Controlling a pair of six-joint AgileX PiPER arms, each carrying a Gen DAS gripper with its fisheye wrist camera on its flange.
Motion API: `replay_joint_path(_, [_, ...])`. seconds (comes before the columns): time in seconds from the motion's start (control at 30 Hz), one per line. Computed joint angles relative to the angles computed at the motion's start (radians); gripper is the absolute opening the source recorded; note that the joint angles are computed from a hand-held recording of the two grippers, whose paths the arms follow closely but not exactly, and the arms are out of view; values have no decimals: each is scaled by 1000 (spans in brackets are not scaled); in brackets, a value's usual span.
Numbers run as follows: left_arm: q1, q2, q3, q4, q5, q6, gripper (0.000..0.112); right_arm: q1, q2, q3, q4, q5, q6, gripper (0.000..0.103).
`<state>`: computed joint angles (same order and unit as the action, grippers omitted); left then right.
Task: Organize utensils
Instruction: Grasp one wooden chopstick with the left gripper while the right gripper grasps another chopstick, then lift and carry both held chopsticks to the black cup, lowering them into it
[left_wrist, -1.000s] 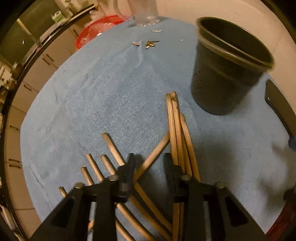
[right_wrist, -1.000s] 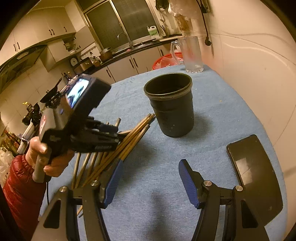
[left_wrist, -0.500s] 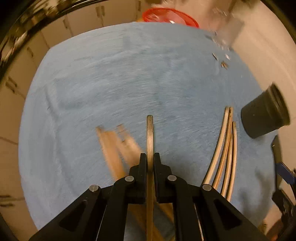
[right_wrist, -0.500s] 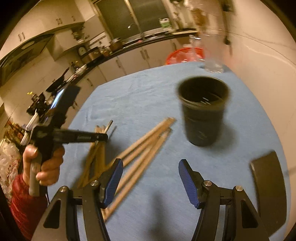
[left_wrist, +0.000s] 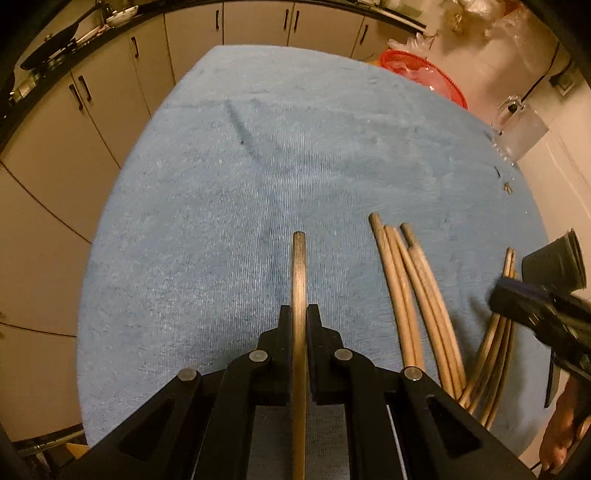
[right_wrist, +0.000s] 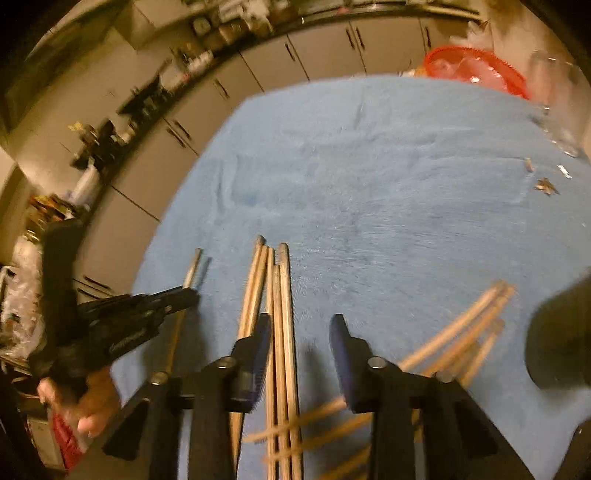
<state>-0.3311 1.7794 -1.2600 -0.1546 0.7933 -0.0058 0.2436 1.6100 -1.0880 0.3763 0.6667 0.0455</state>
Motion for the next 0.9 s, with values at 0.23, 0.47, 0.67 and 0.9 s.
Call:
replay_joint_path(0.23, [-9,46,-21,17,-35,16,8,53,223,-244,-118,62,110,34])
replay_joint_path(0.47, [-11,161,-186,-17,57,74,20,120,382,-444,-286,151,248,22])
replay_joint_path(0.67, [-34,200,-229,-3,41,36,7,154,418,-486,-369,154,320,7])
replay_joint_path(0.9, [-38,-24,-59,-27,-73,38,7,101,68,-150,-241,-130,236,7])
